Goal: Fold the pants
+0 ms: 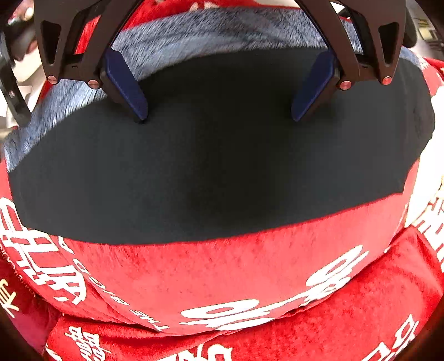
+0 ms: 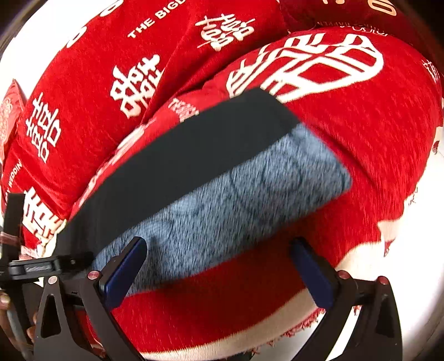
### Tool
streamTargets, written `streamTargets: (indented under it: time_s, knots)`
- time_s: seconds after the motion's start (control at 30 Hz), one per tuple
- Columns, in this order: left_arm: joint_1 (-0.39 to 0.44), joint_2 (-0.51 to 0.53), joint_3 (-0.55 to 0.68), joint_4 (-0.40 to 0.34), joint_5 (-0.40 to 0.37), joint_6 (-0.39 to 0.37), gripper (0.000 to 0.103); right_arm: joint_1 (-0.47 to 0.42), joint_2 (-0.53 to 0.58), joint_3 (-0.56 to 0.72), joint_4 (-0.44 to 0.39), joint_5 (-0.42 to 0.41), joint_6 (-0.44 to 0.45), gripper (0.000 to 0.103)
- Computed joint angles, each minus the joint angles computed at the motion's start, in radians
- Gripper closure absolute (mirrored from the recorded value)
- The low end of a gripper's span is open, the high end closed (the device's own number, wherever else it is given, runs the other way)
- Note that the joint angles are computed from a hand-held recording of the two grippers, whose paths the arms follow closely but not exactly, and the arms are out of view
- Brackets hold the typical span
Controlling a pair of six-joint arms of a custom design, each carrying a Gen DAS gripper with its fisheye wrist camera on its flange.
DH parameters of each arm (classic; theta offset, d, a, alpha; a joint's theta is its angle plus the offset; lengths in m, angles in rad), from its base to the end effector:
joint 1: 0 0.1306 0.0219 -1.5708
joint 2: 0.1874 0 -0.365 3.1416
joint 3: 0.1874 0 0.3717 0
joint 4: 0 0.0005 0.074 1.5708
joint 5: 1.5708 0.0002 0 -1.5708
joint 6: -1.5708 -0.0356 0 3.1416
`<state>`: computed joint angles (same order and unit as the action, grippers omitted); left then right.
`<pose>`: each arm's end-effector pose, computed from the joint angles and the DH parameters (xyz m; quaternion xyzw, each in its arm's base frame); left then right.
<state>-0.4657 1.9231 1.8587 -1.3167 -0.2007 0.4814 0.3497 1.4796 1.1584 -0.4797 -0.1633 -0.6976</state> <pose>0.5397 -0.2639 0.3128 -0.0173 0.9904 0.0458 0.1293 0.4543 0.1713 0.2981 0.1297 0.9151 0.2526 0.2863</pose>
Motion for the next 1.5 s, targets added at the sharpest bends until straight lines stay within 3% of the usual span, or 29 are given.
streamTargets:
  time_s: [0.2,0.33,0.43,0.53,0.7,0.77,0.83,0.87,0.9,1.0,1.1,1.23,1.27,1.33,1.43,1.5]
  knots:
    - [0.008,0.051,0.074,-0.020,0.015,0.012,0.000,0.011,-0.040,-0.065,0.074,-0.045,-0.010,0.000]
    - [-0.001,0.006,0.001,0.049,-0.008,0.001,0.000,0.021,-0.041,-0.111,0.149,-0.021,-0.045,0.000]
    - [0.004,0.008,0.011,0.034,0.009,0.004,0.000,0.011,-0.024,-0.093,0.210,-0.002,-0.027,0.000]
    - [0.016,-0.001,0.006,0.020,0.049,0.023,0.000,-0.013,-0.009,-0.077,0.250,-0.055,-0.039,0.000]
    - [0.007,0.013,0.013,0.025,0.013,0.021,0.000,-0.030,0.044,-0.063,0.364,-0.069,-0.086,0.001]
    - [0.017,0.026,0.033,0.018,0.032,0.027,0.000,-0.030,0.067,-0.034,0.367,-0.071,-0.098,0.008]
    - [0.021,0.033,0.045,0.010,0.040,0.033,0.000,-0.027,0.098,0.004,0.347,-0.106,-0.093,0.044]
    - [0.019,0.034,0.045,0.011,0.030,0.030,0.000,-0.020,0.118,0.032,0.304,-0.107,-0.083,0.070]
    - [0.014,0.031,0.039,0.017,0.013,0.027,0.000,-0.014,0.132,0.054,0.265,-0.099,-0.071,0.075]
    - [-0.009,0.023,0.018,0.041,-0.055,0.005,0.000,0.004,0.126,0.078,0.207,-0.054,-0.039,0.081]
    - [0.000,0.034,0.066,-0.027,-0.023,0.024,0.000,0.038,0.091,0.097,0.157,0.022,0.028,0.083]
    - [-0.006,0.023,0.033,-0.003,0.000,0.019,0.000,0.084,0.078,0.166,0.052,0.139,0.138,0.083]
    - [-0.008,0.014,0.012,0.026,-0.016,0.011,0.000,0.093,0.083,0.190,0.022,0.158,0.158,0.083]
    - [-0.014,0.018,0.024,0.015,-0.032,-0.001,0.000,0.118,0.095,0.242,-0.038,0.210,0.197,0.083]
    - [0.010,-0.004,0.008,0.027,0.041,0.011,0.000,0.149,0.094,0.296,-0.083,0.266,0.237,0.083]
    - [0.026,-0.040,-0.034,0.045,0.048,0.011,0.000,0.174,0.095,0.331,-0.108,0.308,0.270,0.083]
